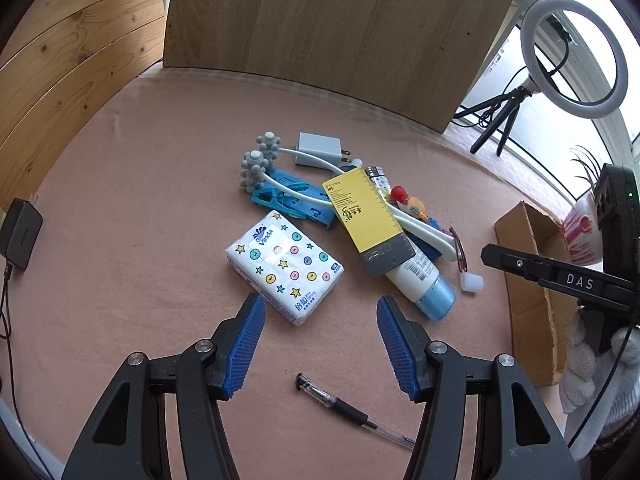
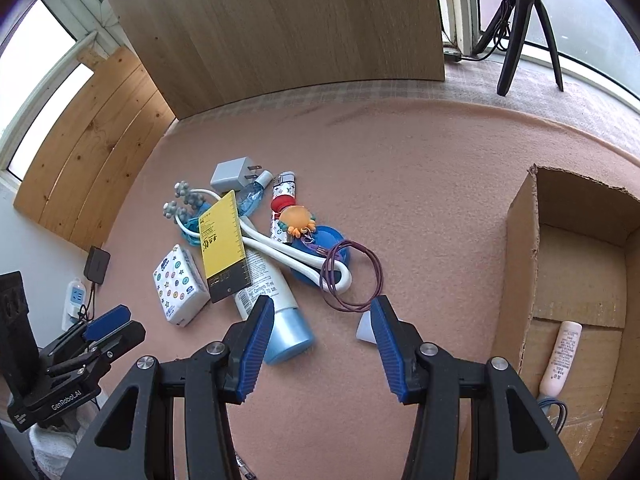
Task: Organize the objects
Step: 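Lower the right tool onto the red-hatted toy figure and grasp it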
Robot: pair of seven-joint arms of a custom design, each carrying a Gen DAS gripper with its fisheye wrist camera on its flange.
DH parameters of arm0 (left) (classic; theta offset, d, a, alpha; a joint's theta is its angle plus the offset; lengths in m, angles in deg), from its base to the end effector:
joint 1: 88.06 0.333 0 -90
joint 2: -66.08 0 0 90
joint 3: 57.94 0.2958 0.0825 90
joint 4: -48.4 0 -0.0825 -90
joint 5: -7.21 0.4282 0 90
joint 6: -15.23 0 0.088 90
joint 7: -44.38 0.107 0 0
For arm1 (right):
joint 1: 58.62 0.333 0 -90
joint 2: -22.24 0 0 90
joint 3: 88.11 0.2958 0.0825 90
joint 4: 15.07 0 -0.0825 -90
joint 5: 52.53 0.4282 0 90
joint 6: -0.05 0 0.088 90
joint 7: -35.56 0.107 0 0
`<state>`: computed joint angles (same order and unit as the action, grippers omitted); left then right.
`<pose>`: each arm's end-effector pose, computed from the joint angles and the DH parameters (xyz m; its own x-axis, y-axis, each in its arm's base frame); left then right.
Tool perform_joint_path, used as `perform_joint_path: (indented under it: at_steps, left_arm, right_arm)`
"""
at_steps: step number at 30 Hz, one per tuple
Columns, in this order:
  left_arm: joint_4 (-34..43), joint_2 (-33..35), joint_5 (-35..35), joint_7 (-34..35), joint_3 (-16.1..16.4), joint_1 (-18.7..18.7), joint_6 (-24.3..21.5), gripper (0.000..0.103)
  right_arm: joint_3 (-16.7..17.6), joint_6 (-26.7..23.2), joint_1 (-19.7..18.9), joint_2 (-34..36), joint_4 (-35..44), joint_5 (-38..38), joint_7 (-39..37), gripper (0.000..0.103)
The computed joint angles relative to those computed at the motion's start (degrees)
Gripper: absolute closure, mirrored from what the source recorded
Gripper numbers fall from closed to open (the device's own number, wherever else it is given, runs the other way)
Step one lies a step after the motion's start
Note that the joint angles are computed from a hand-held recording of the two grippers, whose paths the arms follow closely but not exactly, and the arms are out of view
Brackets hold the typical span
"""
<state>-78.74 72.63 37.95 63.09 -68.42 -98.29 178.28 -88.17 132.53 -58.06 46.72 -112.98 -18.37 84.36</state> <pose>0.5578 -0.2392 0.3275 0.3252 -0.9062 0.2702 -0.7810 -0.4185 -0.4635 0.7105 0.0172 0.3212 0.3888 -0.8691 -0.3058 -0.8896 -0.2677 -0.3700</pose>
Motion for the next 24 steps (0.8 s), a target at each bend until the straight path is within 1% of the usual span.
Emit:
perform_joint_path:
  at_steps: [7,10,17,20,22,24]
  left_arm:
    - [2.9,2.5,-1.9,3.3,-0.2,0.5,0.6,0.041]
    - [2.6,2.6,-2.5,4.0,-0.2,0.6,1.1,0.041]
    - [1.0,2.3,-3.6,3.9,-0.1,0.9,2.5,0.041]
    - [0.3,1.7,-3.6,3.9,-0.2,0.9,2.7,0.041]
    - [-0.4,1.0,-3.1,3.1,0.0,0.7,2.8,0.041]
    - [-1.0,0.5,-2.8,2.4,0.2,0.7,2.8,0.041]
  right_arm:
    - [-0.6,-2.0,0.7,4.0,4.4,-2.7,4.2,0.056]
    - [-0.5,-3.3,-0.1,4.5,5.0,-2.4,5.2,0.057]
    - [-1.2,-6.0,0.4,7.9,8.8,-5.6,9.6,0.057]
    - [-0.8,-4.5,0.2,7.7,8.2,-5.2,10.0,0.057]
    - [-0.2,-2.4,-0.3,6.6,7.0,-3.4,9.2,0.062]
    - [0.2,-0.6,-0.6,6.1,6.8,-1.9,8.8,0.065]
